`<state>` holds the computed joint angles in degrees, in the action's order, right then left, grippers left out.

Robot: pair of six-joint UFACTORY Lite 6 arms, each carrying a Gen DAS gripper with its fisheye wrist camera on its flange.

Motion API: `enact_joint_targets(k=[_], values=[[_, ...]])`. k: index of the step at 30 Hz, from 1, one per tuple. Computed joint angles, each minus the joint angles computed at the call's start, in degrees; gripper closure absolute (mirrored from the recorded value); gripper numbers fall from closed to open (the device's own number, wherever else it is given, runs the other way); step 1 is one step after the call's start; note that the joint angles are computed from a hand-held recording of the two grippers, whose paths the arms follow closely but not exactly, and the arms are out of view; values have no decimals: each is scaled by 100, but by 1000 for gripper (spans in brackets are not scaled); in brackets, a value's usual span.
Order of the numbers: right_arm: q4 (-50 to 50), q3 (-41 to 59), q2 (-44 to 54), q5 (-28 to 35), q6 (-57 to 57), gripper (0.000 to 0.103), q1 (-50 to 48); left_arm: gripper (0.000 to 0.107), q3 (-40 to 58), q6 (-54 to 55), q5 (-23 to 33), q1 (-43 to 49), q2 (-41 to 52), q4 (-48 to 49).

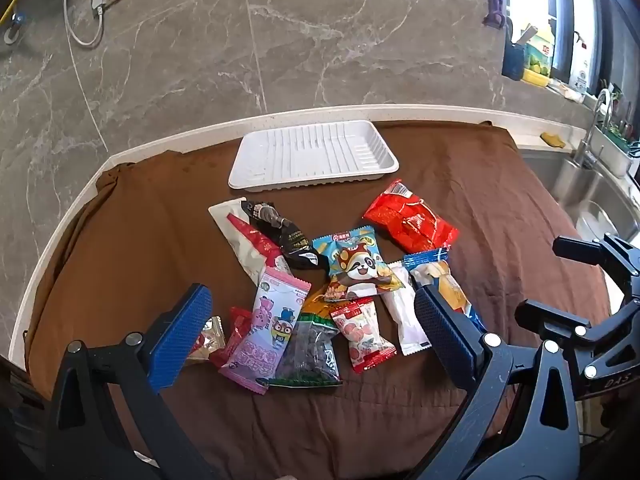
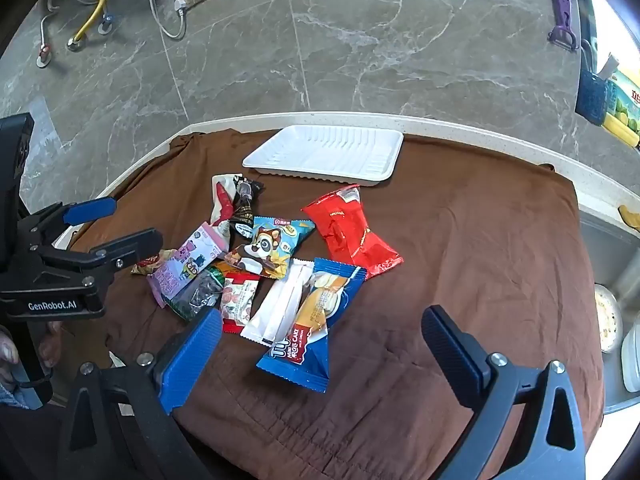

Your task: Organize snacks

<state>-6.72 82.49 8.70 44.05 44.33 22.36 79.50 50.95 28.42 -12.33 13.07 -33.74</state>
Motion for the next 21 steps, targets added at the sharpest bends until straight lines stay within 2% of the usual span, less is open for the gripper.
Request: enact_joint_targets(k=[2, 21], values=[[7, 12, 13, 17, 1, 1, 7, 4, 7, -303, -46, -99, -5, 339], [33, 112, 157, -39, -41, 1, -3, 4, 98, -335, 72, -12, 86, 197]])
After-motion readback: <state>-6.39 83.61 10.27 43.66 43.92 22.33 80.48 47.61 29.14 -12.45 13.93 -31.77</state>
